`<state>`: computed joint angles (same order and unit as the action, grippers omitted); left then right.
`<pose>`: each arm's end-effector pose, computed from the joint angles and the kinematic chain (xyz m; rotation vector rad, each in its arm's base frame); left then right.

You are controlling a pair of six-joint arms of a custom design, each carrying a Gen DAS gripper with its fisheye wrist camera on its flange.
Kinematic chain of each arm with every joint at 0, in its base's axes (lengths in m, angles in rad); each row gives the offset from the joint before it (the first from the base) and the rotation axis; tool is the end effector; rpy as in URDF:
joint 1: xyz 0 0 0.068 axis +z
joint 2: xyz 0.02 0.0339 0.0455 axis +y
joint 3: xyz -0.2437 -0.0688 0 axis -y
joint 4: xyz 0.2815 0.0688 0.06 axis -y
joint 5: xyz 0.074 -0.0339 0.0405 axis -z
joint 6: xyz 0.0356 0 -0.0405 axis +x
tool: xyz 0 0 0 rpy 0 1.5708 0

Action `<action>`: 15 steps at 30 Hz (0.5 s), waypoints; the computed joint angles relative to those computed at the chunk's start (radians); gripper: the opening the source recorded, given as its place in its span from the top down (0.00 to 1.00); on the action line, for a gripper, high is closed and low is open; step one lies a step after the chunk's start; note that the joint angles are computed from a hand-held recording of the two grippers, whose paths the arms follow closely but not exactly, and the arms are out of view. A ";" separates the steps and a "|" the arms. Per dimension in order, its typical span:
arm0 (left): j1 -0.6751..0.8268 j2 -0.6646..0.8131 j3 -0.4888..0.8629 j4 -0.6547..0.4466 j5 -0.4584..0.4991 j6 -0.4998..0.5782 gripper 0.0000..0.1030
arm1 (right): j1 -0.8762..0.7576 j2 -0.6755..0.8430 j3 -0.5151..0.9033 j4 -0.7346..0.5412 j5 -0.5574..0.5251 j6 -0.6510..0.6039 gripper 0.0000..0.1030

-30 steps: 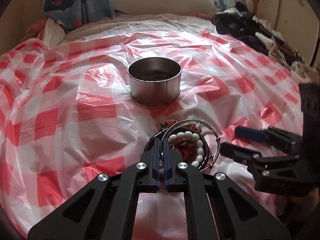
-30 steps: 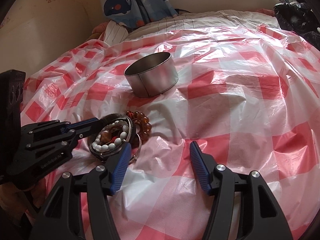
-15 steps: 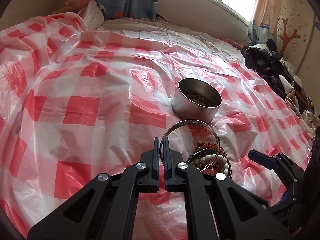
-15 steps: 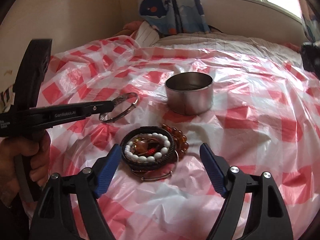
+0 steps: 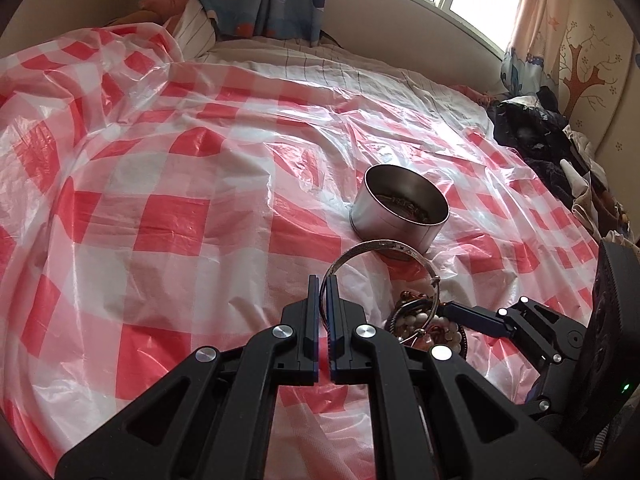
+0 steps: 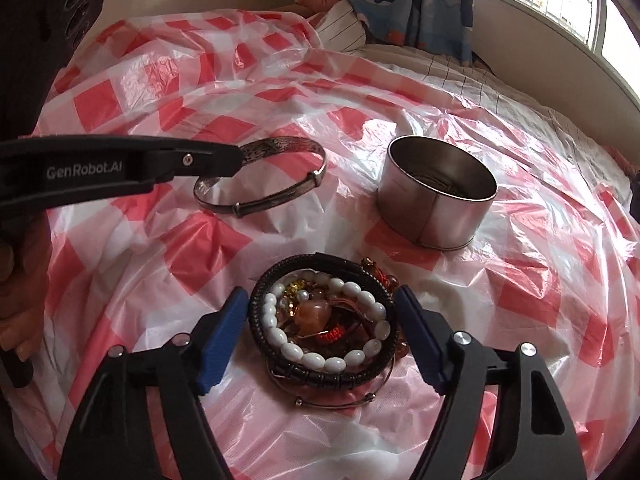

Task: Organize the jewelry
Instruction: 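Grasp the black beaded bracelet with the right tool while the left tool holds the bangle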

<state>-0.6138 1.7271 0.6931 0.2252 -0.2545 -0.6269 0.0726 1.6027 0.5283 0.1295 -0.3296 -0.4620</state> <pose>0.2736 -0.1818 0.0645 -0.1366 2.3632 -0.3044 0.2761 0.0316 0.0509 -0.7765 2.3348 0.2471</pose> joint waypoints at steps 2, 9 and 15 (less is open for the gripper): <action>-0.001 0.002 0.002 -0.001 -0.001 -0.003 0.97 | -0.027 -0.030 -0.016 -0.005 -0.031 0.013 0.55; -0.005 0.016 0.011 0.000 0.003 -0.006 0.97 | -0.104 -0.053 -0.025 -0.020 -0.107 0.038 0.19; -0.010 0.023 0.015 0.002 0.001 -0.004 0.97 | -0.046 0.047 0.059 -0.067 -0.009 0.044 0.20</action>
<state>-0.6233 1.7497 0.7077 0.2274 -0.2536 -0.6305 0.0262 1.6499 0.5873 0.0621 -0.3386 -0.4179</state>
